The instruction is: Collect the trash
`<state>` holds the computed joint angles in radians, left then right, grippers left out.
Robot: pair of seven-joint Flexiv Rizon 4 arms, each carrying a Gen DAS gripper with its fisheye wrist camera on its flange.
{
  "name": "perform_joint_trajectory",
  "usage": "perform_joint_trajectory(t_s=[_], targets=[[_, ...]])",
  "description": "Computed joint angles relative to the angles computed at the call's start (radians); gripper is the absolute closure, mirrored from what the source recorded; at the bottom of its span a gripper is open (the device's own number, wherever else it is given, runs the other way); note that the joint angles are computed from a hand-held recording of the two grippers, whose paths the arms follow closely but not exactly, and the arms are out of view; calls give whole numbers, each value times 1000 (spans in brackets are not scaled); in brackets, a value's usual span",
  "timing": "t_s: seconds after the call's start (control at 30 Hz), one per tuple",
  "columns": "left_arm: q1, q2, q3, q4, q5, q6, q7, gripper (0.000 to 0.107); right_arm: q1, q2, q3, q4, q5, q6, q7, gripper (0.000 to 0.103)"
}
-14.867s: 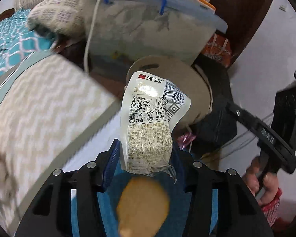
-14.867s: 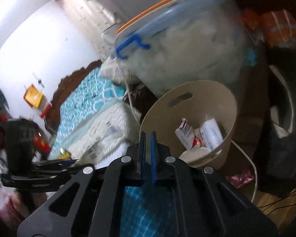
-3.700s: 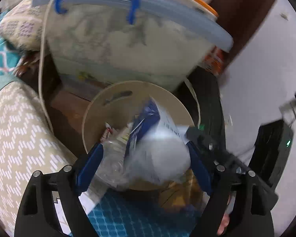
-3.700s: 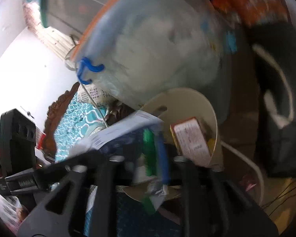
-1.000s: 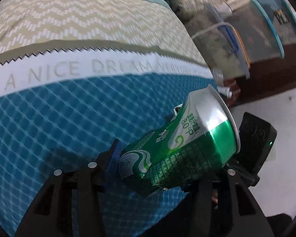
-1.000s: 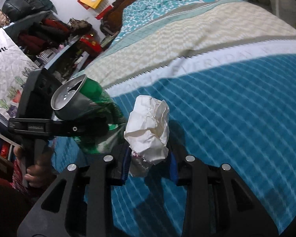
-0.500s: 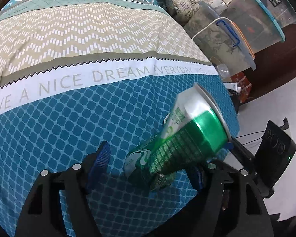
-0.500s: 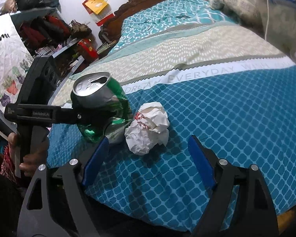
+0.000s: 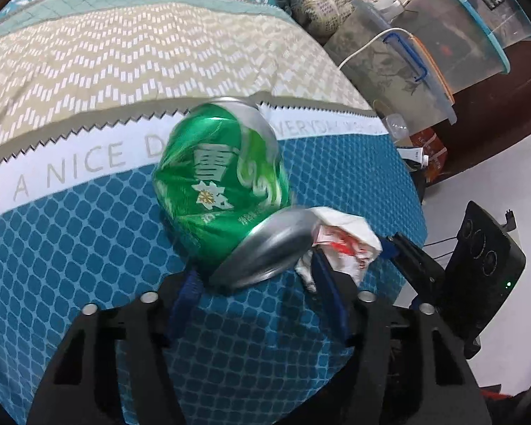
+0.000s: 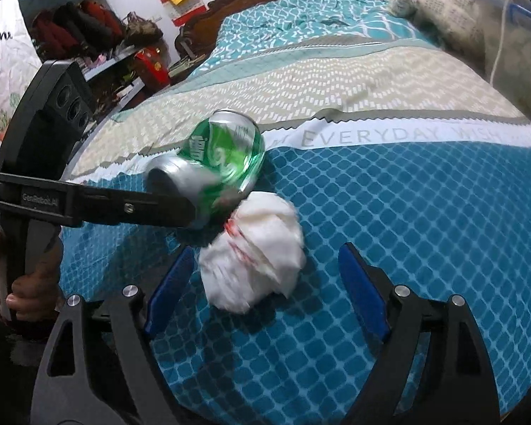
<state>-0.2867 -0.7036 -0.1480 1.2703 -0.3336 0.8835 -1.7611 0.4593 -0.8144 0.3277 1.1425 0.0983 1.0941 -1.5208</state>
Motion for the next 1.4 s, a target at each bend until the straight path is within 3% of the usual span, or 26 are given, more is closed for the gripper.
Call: perform_joint_trajectory(t_s=[0.1, 0.2, 0.27, 0.33, 0.7, 0.9, 0.97, 1.0, 1.13, 1.27, 1.4], targets=[[7, -5, -1, 2, -11, -1, -13, 51, 8, -8, -6, -9, -9, -7, -4, 19], [22, 0, -9, 9, -29, 7, -11, 43, 12, -7, -10, -3, -15, 0, -6, 19], [31, 6, -12, 18, -39, 29, -6, 31, 13, -6, -10, 2, -17, 5, -8, 19], [46, 11, -28, 30, -68, 60, 0, 28, 12, -8, -9, 2, -21, 8, -12, 19], [82, -32, -74, 27, -166, 97, 22, 32, 18, -10, -9, 3, -33, 20, -11, 19], [84, -14, -46, 48, -146, 123, 7, 32, 19, -23, -9, -18, -38, 17, -8, 20], [90, -17, -51, 48, -148, 114, 14, 32, 10, -33, 7, -38, -28, 8, -21, 28], [87, -17, -49, 47, -143, 119, 17, 32, 6, -39, 13, -51, -23, -4, -29, 43], [85, -38, -67, 15, -145, 97, 47, 32, 5, -49, 12, -75, -6, -18, -51, 59], [67, -58, -55, -27, -125, 67, 55, 32, 25, -30, -63, -48, -24, 42, 45, 64], [54, -76, -47, -63, -109, 46, 56, 32, -29, -53, 6, -103, 15, 41, 54, 65]])
